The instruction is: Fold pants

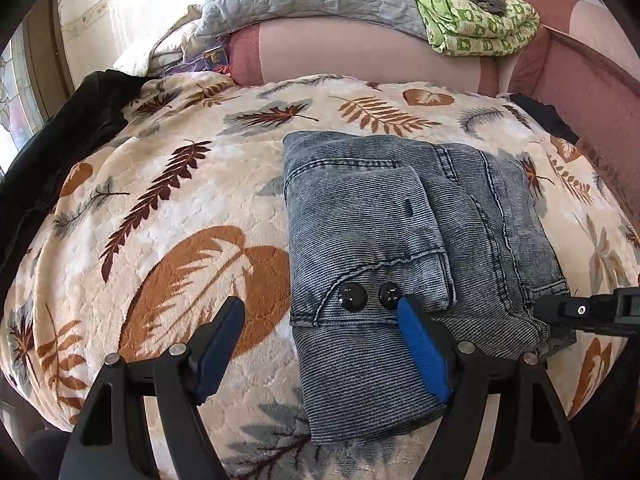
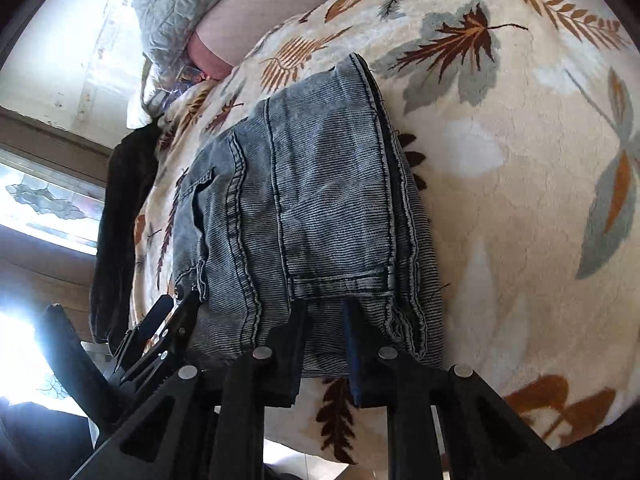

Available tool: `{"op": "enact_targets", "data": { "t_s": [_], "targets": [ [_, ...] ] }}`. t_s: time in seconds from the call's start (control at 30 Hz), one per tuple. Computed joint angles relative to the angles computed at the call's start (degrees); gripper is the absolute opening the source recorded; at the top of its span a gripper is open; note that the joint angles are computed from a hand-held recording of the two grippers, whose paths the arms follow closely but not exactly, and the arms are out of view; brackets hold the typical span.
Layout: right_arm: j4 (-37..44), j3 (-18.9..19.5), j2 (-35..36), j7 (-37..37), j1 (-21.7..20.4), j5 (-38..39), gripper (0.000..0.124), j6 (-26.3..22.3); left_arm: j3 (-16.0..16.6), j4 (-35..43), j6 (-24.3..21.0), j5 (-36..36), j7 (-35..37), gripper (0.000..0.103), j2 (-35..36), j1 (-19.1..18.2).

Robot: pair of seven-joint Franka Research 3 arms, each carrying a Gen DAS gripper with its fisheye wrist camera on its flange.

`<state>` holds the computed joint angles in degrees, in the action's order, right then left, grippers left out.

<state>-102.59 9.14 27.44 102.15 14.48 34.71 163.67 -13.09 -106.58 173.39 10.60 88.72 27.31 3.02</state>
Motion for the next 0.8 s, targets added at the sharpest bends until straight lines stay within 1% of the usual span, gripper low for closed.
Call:
{"op": "enact_targets", "data": {
  "t_s": [0.03,0.07,0.13,0.17,0.23,0.27,0.3,0.37,0.4,0.43,0.47,0.5,0.53,0.57,0.63,0.67,0.73,0.77,0.8],
  "targets": [
    [0.46,-1.3,-0.39,1.61,1.04,-1.5,0.023,-0.82,-0.52,0.04,-0.09,-0.32,0.26,0.08,0.08,0.49],
    [1.3,-1.59,-0.54,2.08,1.34,-2.15,0.023,-0.82,-1.1,0.09,-0.17,-0.7,0.63,0.08,0.17,1.03],
    [2.85,-0.99,-0.64,0.28,0.68,-2.58,0.023,-0.29,-1.52,0.05,-0.02,-1.05,1.1,0.08,0.27,1.43],
    [4.98,-0.91,0.1,-0.38,0.51,-3.01,0.025,-0.48,-1.27,-0.02,0.12,-0.98,1.01,0.08,0.23,1.2],
    [9.63,-2.02,2.41,0.35,0.94,-4.72,0.035,-1.36,-0.85,-0.07,0.3,-0.78,0.78,0.08,0.18,0.78],
    [12.34,-2.15,4.09,0.36,0.71,-5.17,0.043,-1.83,-1.1,-0.08,0.3,-0.9,0.94,0.08,0.22,1.03],
    [15.85,-2.67,6.37,1.16,0.66,-5.85,0.046,-2.89,-1.5,-0.09,0.24,-1.13,1.18,0.08,0.25,1.4],
    [21.14,-4.18,9.89,3.17,0.64,-7.9,0.047,-6.31,-1.89,-0.09,0.27,-1.41,1.55,0.08,0.32,1.76],
    [23.96,-5.84,12.02,4.8,1.31,-10.09,0.047,-8.23,-1.7,-0.07,0.22,-1.42,1.41,0.08,0.28,1.57],
    [25.57,-7.57,13.34,7.58,2.02,-11.94,0.047,-10.97,-1.64,-0.08,0.18,-1.47,1.35,0.08,0.27,1.5],
    [27.2,-8.16,15.01,10.66,1.85,-13.82,0.047,-14.66,-1.74,-0.02,0.08,-1.54,1.46,0.08,0.3,1.58],
    [27.01,-6.74,15.76,9.72,0.55,-13.03,0.047,-15.14,-2.52,0.02,-0.01,-1.88,2.1,0.08,0.42,2.24],
    [24.81,-7.32,14.82,7.04,1.17,-11.22,0.047,-12.44,-2.73,0.07,0.0,-2.05,2.36,0.08,0.54,2.39],
    [23.41,-5.93,13.79,7.46,0.22,-12.9,0.046,-11.56,-2.78,0.12,0.05,-2.19,2.51,0.08,0.59,2.45],
    [21.08,-6.69,11.35,9.33,1.02,-13.8,0.047,-11.55,-3.16,0.23,-0.03,-2.61,2.86,0.081,0.69,2.81],
    [19.6,-6.69,10.06,9.28,1.29,-14.26,0.047,-10.69,-3.4,0.4,-0.27,-2.9,3.03,0.081,0.78,3.01],
    [14.9,-5.94,7.19,7.4,1.8,-14.7,0.047,-6.49,-4.02,0.44,-0.45,-3.52,3.64,0.081,0.84,3.54],
    [13.68,-6.55,6.57,7.52,2.7,-15.89,0.047,-6.44,-3.61,0.54,-0.45,-3.51,3.45,0.081,0.85,3.14],
    [13.83,-7.65,6.9,8.01,3.88,-18.04,0.048,-8.98,-3.47,0.54,-0.59,-3.62,3.35,0.081,0.78,3.0]
  ]
}}
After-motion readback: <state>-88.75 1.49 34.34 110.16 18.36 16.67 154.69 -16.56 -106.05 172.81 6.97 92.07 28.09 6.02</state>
